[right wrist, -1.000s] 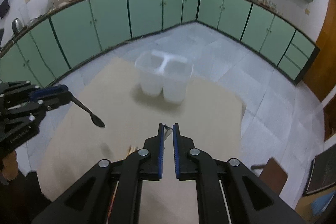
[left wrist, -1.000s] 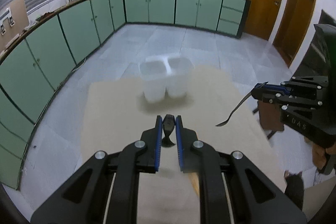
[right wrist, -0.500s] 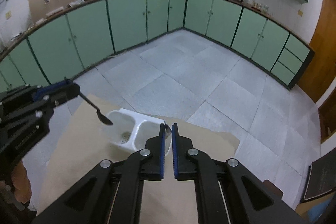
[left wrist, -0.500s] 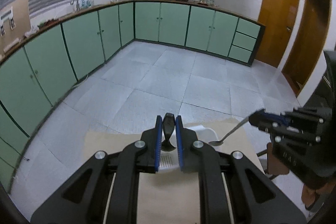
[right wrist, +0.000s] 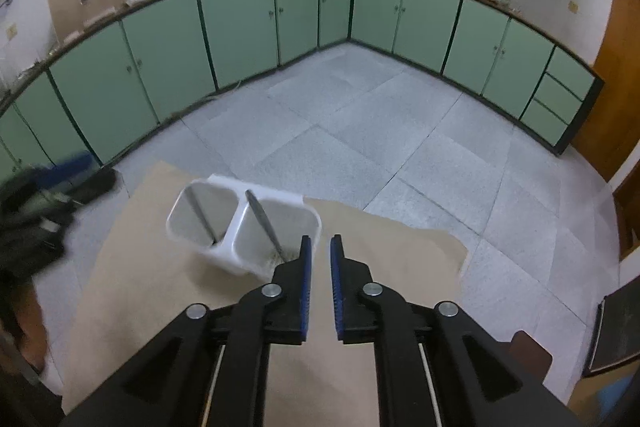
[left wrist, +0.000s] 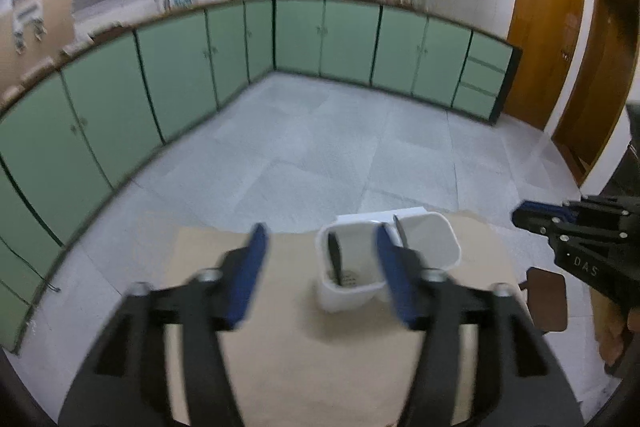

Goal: Organize utensils
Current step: 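Open both grippers to release the spoons into the holder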

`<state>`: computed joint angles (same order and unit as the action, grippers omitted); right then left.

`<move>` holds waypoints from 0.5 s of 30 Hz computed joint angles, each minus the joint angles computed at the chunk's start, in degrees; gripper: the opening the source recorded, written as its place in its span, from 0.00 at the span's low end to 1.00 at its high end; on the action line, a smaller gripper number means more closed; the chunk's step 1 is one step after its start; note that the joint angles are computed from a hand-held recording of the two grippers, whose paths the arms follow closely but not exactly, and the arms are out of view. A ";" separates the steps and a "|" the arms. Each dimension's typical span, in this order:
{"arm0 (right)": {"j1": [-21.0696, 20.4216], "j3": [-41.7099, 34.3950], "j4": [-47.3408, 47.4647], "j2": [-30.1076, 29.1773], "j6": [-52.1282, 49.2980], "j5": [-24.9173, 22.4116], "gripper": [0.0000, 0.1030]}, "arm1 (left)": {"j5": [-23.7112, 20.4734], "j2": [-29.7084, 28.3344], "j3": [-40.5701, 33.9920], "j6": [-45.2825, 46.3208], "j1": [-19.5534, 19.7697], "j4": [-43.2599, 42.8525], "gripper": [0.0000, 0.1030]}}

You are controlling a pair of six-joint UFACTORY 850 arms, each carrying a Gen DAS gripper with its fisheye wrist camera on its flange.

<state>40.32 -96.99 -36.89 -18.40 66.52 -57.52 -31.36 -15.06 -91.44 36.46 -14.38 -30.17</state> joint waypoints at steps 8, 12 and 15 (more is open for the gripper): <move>21.70 22.33 -19.05 12.13 31.52 -7.45 0.52 | 2.28 24.41 28.37 22.92 10.55 -20.82 0.87; 31.37 26.53 -18.77 9.62 42.67 -10.64 0.55 | 1.10 33.98 40.53 25.44 14.73 -20.19 0.87; 37.14 26.85 -16.40 4.96 49.69 -10.68 0.55 | 0.19 41.91 49.79 30.27 18.96 -21.51 0.87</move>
<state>77.46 -70.14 -53.30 -13.44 116.20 -68.20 -31.17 26.85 -41.65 66.73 4.59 -51.68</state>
